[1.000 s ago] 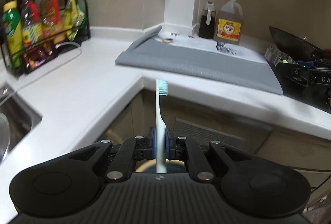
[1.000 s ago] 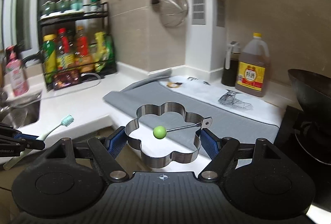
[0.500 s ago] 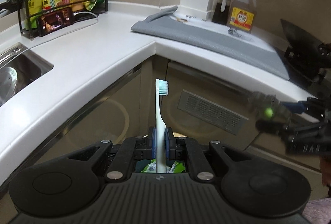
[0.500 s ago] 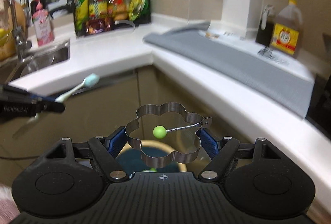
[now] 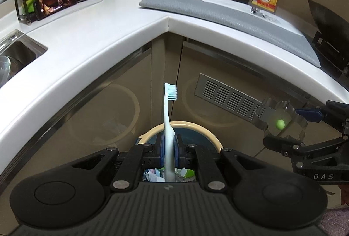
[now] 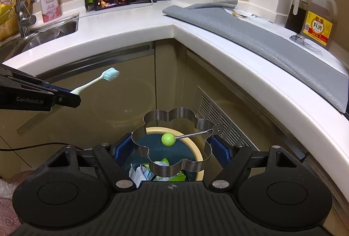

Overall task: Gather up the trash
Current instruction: 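Carry the toothbrush and egg ring with both grippers down to the blue bin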

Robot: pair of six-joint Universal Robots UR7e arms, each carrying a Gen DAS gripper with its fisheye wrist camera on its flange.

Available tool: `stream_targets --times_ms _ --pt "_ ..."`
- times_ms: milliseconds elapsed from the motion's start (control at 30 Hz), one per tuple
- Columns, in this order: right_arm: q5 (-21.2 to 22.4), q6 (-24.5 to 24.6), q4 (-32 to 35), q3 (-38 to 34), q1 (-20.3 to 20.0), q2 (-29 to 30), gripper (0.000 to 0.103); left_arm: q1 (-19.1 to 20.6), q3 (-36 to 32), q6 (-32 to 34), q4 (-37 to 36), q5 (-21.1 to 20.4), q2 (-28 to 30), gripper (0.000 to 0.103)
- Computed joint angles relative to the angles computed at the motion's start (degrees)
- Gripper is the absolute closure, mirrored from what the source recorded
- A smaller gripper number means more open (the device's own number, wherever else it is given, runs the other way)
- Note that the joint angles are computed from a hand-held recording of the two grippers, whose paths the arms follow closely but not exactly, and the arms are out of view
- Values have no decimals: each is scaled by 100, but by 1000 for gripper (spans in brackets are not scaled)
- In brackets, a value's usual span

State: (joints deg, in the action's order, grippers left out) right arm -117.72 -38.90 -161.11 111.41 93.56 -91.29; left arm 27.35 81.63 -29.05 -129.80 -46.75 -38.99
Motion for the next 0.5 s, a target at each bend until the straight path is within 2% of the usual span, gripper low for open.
stream_targets --times_ms 500 --pt "-51 33 192 -108 -85 112 24 77 -201 77 220 -219 164 94"
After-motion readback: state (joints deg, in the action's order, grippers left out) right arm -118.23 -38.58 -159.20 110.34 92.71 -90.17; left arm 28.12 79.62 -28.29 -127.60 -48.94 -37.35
